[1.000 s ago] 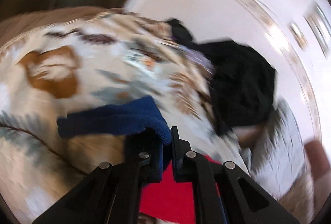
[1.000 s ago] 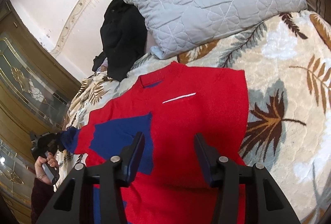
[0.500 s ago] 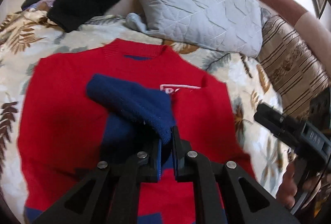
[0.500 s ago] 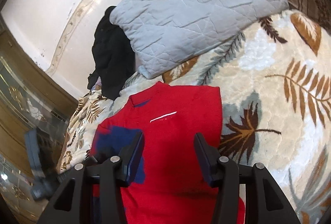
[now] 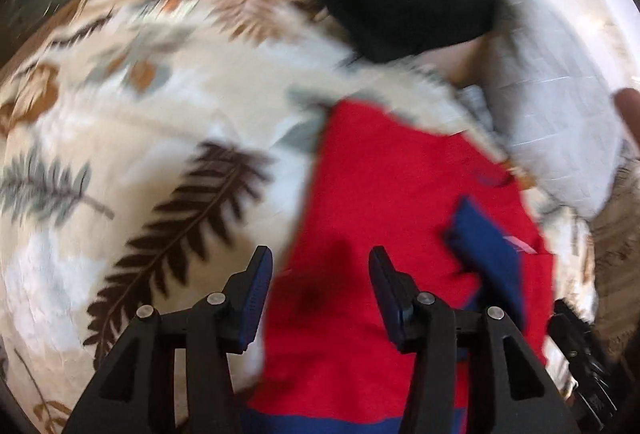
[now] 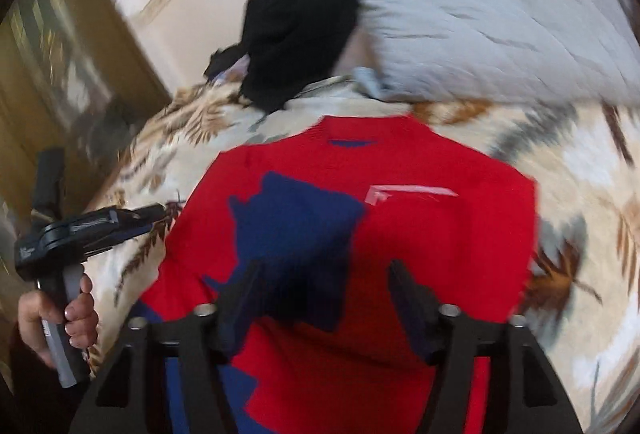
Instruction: Fold small clothes
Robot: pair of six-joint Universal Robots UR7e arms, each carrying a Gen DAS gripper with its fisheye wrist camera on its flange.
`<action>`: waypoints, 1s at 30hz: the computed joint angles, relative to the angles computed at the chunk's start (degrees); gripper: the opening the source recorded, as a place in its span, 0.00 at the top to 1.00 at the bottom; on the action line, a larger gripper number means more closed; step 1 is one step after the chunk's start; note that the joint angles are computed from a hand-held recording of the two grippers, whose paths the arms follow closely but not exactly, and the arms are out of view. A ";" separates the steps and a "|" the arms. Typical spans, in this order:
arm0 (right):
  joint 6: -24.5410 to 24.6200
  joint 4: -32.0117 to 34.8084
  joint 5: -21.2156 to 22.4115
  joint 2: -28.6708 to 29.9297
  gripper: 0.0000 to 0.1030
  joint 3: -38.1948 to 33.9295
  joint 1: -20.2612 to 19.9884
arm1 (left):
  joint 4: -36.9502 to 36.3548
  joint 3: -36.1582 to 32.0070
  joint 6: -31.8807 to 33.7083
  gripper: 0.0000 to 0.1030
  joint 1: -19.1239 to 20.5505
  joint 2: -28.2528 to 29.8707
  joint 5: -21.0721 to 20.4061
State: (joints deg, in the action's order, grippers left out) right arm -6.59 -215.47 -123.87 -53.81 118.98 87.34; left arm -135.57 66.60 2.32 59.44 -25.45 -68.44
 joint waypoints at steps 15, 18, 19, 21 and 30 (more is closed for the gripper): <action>0.26 8.27 -15.11 10.76 0.92 -17.73 1.08 | 1.13 -1.42 0.35 0.52 0.62 1.98 1.08; 6.38 1.35 -13.75 5.88 0.93 -9.01 -0.33 | 1.46 -1.18 0.29 0.51 0.68 1.76 0.71; 9.84 -0.47 -11.20 3.49 0.92 -4.67 -1.49 | 1.42 -0.98 0.55 0.51 0.58 1.67 0.88; 15.34 -4.27 -2.70 -0.41 0.89 3.15 -4.46 | 0.99 -0.45 1.05 0.50 0.36 1.61 1.25; 25.25 -18.97 5.23 -4.94 0.75 16.83 -9.61 | -6.96 3.66 4.90 0.50 -0.71 -0.51 5.15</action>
